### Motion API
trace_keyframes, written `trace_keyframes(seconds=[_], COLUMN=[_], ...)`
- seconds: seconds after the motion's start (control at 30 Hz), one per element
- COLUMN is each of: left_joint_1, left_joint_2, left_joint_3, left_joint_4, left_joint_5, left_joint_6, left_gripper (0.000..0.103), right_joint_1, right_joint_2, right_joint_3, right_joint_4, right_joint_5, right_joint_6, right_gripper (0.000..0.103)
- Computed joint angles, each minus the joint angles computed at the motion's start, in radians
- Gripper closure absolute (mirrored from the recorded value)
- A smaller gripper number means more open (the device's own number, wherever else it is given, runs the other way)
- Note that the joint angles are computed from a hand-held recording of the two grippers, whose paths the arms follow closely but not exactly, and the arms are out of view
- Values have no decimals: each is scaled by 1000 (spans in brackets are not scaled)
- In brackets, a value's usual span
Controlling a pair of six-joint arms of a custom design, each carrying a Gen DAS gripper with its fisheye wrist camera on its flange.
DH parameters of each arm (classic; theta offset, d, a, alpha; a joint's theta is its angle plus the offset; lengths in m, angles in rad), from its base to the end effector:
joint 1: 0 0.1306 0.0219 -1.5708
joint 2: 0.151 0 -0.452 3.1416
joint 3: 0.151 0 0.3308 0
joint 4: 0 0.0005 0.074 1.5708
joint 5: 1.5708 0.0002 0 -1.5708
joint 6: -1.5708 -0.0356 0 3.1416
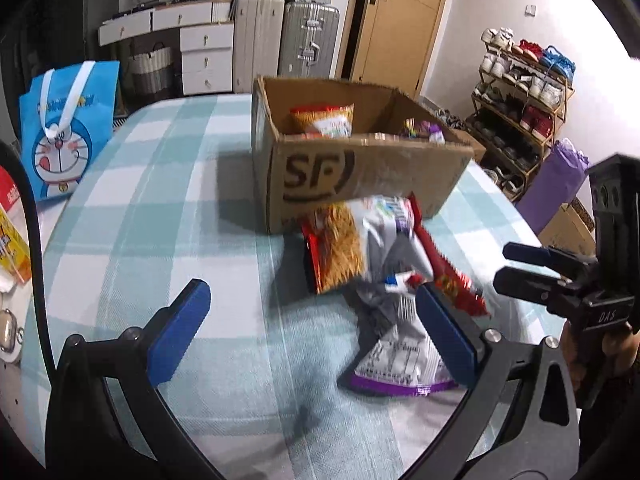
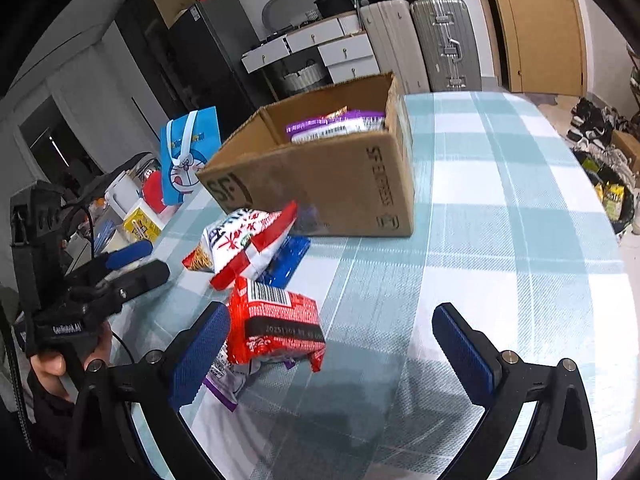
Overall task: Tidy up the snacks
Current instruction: 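Grasp the silver-and-white bag with the left gripper while the right gripper grasps the red packet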
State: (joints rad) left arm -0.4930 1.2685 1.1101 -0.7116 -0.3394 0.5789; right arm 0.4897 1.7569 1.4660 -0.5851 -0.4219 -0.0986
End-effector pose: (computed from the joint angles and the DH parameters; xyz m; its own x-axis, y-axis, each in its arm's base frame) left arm 0.3134 -0.1555 0.4429 -0.7043 -0.2072 -0.6790 -0.1531 0.9783 -0.1398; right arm 0.4843 0.2741 0.3804 -0.7396 -0.2924 -0.6061 -0.5905 0.7141 0.3761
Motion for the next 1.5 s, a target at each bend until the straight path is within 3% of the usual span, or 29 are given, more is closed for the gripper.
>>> trace_keyframes(seconds=[0.23,0.63,0.93,1.03,1.5], left_joint_1=[-14,-22,-27,-25,-32], left_joint_2=[13,36,40,40,45], left_joint_3=[-15,-16,-19,-23,-23], left_joint_4=[2,13,13,16,19], left_joint_5=[4,47,52,57,62], left_joint_6=[11,10,10,10,8], left_gripper=[1,1,1,1,1], right_joint_1=[20,32,27,34,26], right_joint_2=[17,58,85,95,106], right_joint_3=[9,37,60,68,55], right_joint_4=[-4,-47,-72,-78,-43], right_joint_5=[-27,-3,-60,-80,-211], right_joint_6=[19,14,-15,-11,-55], right_gripper=[1,1,1,9,27])
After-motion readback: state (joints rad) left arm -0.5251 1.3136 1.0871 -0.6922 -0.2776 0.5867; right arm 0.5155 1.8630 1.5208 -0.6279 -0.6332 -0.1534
